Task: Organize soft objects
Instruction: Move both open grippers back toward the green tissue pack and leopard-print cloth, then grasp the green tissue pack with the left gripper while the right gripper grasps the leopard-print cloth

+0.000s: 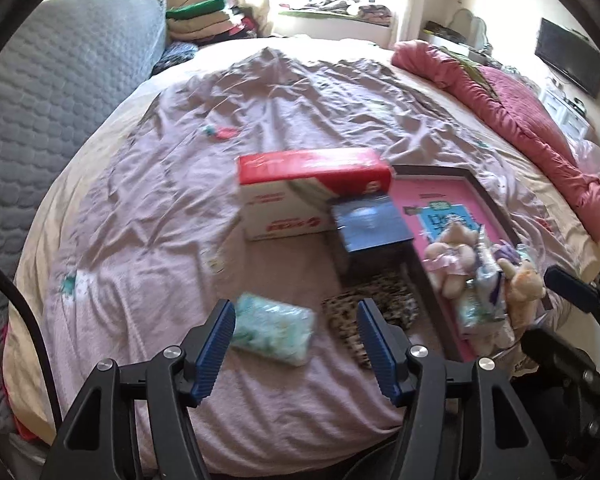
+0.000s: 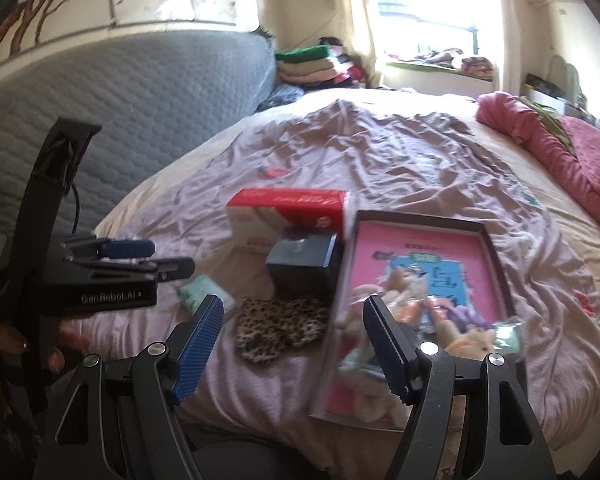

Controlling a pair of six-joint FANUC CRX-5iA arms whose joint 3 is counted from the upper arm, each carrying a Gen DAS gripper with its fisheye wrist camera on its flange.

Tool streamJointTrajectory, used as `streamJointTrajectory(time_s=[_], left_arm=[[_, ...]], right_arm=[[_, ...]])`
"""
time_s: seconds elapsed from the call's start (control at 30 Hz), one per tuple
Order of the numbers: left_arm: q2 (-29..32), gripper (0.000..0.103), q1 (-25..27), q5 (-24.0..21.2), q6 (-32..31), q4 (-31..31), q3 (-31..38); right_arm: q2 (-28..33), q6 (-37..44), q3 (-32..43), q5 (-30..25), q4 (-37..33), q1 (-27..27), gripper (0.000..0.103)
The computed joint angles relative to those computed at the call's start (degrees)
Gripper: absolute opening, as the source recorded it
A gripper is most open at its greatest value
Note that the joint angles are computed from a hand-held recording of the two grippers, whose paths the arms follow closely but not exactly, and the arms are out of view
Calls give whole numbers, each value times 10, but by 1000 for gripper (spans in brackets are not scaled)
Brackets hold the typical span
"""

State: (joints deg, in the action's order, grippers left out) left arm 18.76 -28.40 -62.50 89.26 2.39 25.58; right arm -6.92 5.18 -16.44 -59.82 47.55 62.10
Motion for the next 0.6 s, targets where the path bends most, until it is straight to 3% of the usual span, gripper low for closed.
streamJointTrajectory(time_s=[0.4,0.6], left_arm=[[3,64,42,1,7,30,-45],[20,66,59,1,-10,117,-79]], right_arm=[[65,74,48,39,-66,-12,74],[89,101,64,39,-97,-24,74]])
